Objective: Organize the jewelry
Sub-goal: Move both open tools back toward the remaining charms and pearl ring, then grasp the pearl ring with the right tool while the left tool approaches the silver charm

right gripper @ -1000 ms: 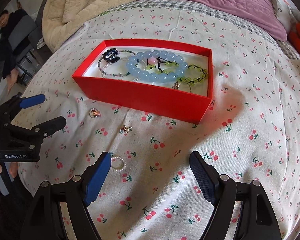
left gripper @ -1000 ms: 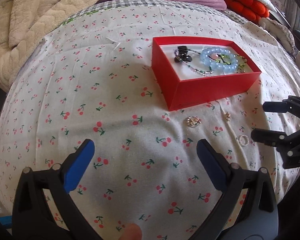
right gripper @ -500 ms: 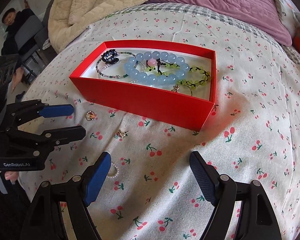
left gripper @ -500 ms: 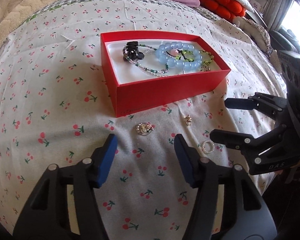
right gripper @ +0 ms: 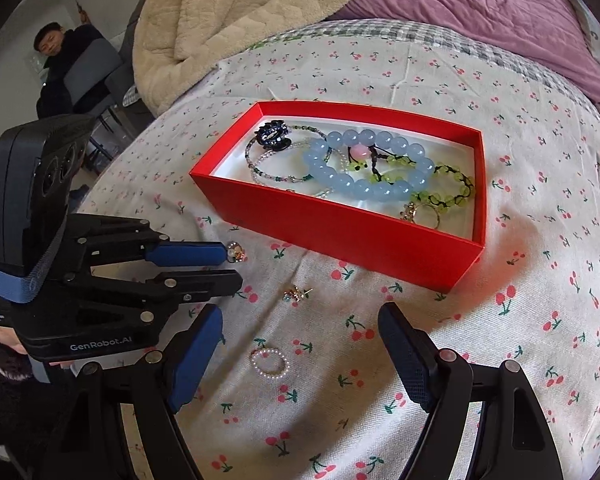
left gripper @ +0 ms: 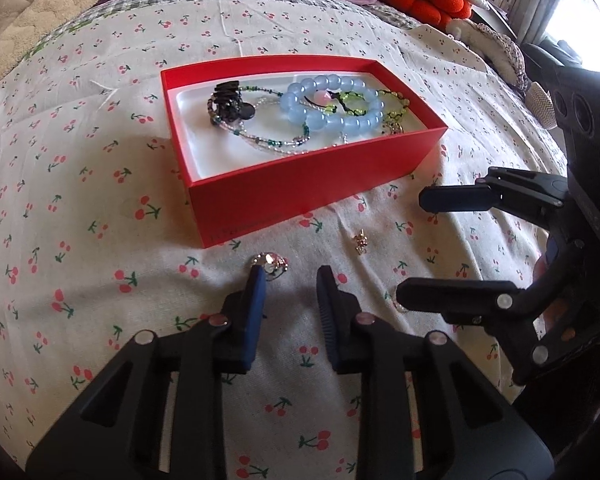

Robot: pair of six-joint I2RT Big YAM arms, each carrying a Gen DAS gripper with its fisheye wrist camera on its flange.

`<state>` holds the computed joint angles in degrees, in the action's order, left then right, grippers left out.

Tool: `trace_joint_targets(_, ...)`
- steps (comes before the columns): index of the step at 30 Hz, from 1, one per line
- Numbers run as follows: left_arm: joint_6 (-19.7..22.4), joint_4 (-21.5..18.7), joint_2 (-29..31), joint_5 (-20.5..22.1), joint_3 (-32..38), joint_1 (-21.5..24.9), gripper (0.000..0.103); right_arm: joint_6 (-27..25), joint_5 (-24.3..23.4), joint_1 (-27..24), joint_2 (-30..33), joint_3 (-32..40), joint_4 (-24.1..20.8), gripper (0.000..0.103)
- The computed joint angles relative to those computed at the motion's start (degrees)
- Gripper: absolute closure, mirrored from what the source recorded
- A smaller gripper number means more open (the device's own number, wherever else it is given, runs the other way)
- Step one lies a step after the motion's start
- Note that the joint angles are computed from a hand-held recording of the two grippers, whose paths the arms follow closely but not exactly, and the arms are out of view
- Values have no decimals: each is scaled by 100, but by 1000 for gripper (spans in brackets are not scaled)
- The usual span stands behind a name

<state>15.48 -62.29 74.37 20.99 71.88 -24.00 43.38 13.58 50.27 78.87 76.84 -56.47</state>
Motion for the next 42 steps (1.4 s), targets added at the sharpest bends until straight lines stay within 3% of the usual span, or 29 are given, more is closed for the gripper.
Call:
trace_joint_targets(13, 20, 49, 76, -164, 55, -59, 100, -151, -99, -23, 304, 240, -192, 41)
trace_joint_targets(25, -57, -35, -43, -162, 67, 154, 102, -162, -122, -94, 340, 243, -214, 58)
trace_joint_targets(28, -59, -45, -53, -303, 42, 122, 94, -183, -103, -128, 429, 302, -235, 64)
trace_joint_targets(31, -25, -53, -66, -283, 24, 90, 76, -223, -92, -171, 521, 351, -258, 67)
trace_joint_targets(33, 39, -71, -66, -285, 22, 60, 74, -283, -62, -179, 565, 382, -242, 69)
trace_joint_targets(35, 99, -113, -41, -257, 41, 54, 74, -353, -64, -188, 628, 438, -244, 83)
trace_joint_targets(37, 129, -141, -14, -237, 56, 50, 74, -430, -116, -200, 679, 483, -258, 90)
trace_joint_targets(42, 263, -169, 68, -289, 84, -45, 73, -387, -240, -237, 616, 515, -317, 93)
